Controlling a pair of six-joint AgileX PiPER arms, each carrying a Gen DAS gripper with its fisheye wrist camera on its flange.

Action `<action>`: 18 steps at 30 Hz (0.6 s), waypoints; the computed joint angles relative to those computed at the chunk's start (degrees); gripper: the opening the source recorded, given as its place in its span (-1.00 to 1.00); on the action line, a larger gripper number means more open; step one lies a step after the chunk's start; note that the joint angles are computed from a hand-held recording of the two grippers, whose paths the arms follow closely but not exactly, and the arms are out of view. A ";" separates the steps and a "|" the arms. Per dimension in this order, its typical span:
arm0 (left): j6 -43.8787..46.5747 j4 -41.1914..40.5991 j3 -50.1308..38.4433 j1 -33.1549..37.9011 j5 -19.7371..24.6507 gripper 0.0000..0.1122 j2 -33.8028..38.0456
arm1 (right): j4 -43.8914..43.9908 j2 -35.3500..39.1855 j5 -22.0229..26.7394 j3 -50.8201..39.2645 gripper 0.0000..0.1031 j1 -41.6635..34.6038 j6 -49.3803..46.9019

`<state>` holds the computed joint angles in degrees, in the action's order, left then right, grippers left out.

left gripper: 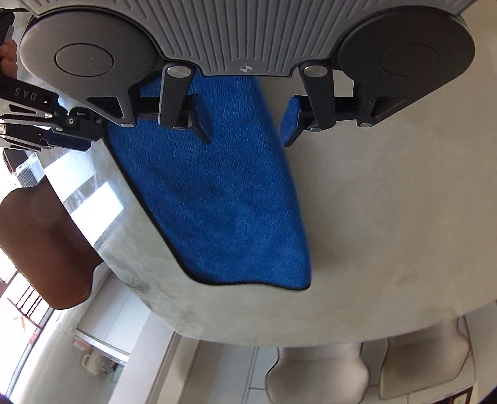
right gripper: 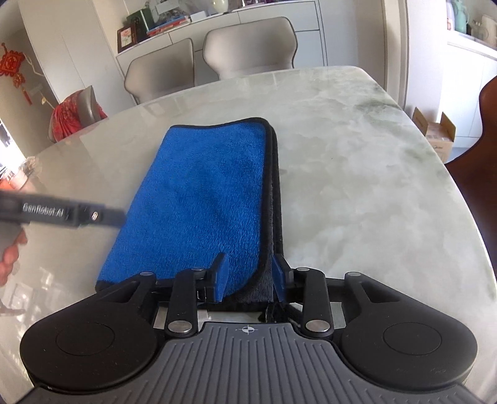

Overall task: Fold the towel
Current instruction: 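Open the left gripper and release the blue folded strip, then grasp the blue strip's end with the right gripper while the left gripper grasps its side edge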

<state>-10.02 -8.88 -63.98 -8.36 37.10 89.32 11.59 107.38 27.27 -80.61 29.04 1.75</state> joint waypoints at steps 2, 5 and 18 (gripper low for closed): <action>-0.04 -4.48 2.64 1.20 1.38 -0.10 -1.28 | -0.63 -0.75 0.62 0.76 -0.34 0.52 0.49; 0.23 -9.24 5.32 2.19 1.97 -0.08 -2.14 | -0.81 -1.79 1.29 1.68 -0.33 1.41 0.50; 0.84 -15.07 0.28 2.44 5.76 0.01 2.26 | -4.27 -5.27 0.43 5.24 -0.26 4.49 1.30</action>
<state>-9.18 -23.95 -63.71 -5.92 42.87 91.58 7.31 102.11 27.70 -75.37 33.52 3.05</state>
